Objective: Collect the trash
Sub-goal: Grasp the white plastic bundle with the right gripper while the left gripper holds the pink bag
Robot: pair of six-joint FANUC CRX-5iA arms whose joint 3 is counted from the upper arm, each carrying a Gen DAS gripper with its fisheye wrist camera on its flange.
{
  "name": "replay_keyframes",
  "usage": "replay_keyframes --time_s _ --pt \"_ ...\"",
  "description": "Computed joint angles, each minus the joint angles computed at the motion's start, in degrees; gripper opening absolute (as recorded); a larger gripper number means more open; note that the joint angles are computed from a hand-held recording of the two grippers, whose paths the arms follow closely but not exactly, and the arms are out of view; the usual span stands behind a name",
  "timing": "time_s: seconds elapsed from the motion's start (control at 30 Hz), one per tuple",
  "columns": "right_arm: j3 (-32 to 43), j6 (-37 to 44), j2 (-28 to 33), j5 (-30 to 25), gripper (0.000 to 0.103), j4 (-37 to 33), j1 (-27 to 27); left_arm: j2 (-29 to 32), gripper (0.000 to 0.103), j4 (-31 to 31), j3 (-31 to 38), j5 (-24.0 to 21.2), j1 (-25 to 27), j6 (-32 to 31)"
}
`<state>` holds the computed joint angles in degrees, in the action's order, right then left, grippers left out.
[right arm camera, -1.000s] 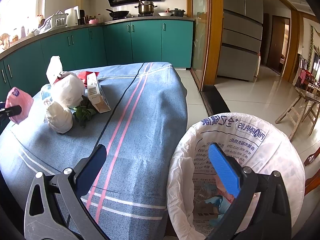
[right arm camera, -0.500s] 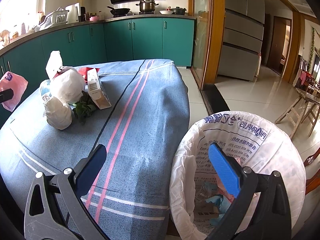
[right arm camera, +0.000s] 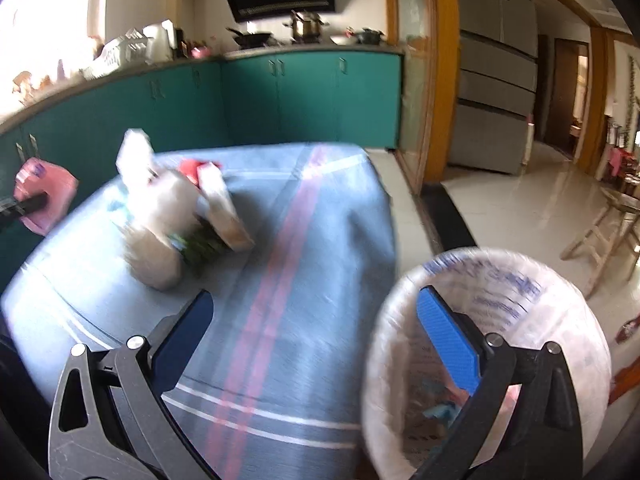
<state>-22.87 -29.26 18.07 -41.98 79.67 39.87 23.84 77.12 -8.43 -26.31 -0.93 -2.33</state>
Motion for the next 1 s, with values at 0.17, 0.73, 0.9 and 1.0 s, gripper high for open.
replay_keyframes --time_s 0.17,0.73,0.9,1.0 --pt "7.7 7.4 3.7 5.5 0.1 -1.8 -0.8 -0.1 0.064 0.1 0.0 3.9 -0.1 2.1" --pt "37.0 42.2 21.2 -1.7 0.059 -29.4 3.5 1.3 0.064 -7.5 3.0 2.9 2.1 9.6" --pt "31.4 39.4 17.7 2.5 0.039 -28.8 3.5 0.7 0.064 -4.9 1.7 3.1 1.3 6.7" --pt "26.9 37.0 14.2 5.1 0.039 -27.4 3.6 0.1 0.064 -2.3 0.6 2.9 0.7 3.5"
